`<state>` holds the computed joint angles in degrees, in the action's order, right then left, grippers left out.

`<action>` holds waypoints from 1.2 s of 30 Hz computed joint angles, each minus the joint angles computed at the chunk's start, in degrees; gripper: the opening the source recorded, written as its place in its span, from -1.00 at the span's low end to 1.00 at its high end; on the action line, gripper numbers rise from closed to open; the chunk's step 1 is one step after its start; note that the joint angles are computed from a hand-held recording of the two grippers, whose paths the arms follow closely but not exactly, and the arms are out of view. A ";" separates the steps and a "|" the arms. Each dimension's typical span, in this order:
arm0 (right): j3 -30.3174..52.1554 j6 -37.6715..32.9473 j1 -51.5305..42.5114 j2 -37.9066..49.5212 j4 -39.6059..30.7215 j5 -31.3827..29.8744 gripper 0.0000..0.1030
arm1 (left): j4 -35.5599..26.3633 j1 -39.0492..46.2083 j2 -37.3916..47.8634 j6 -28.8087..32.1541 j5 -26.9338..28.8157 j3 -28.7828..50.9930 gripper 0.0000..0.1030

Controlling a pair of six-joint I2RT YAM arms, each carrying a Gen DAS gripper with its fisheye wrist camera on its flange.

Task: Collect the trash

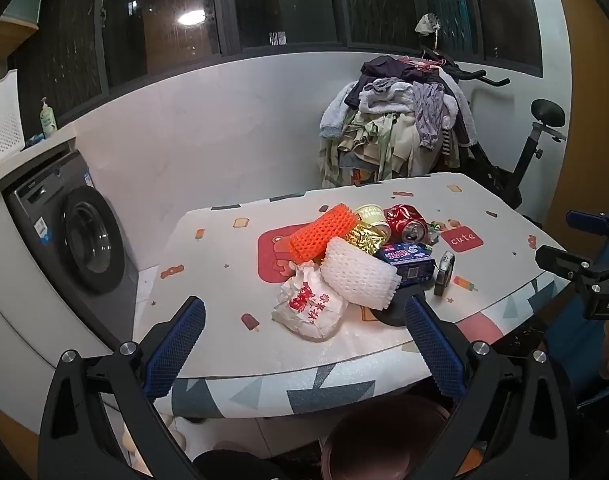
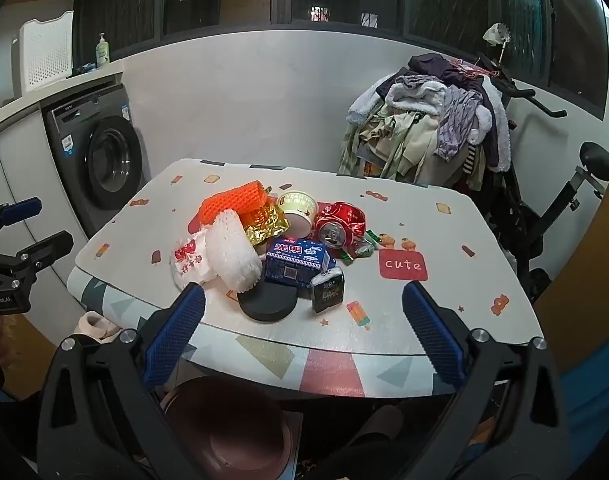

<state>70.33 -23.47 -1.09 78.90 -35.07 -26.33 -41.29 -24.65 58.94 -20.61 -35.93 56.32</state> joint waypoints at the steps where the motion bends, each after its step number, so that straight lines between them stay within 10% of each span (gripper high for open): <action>1: -0.08 0.00 -0.02 -0.09 0.16 -0.06 0.89 | 0.20 -0.08 -0.06 0.14 -0.21 -0.10 0.90; 36: -0.12 -0.30 -0.29 -0.47 0.74 -0.22 0.89 | -0.24 0.38 -1.06 0.77 -0.33 0.61 0.90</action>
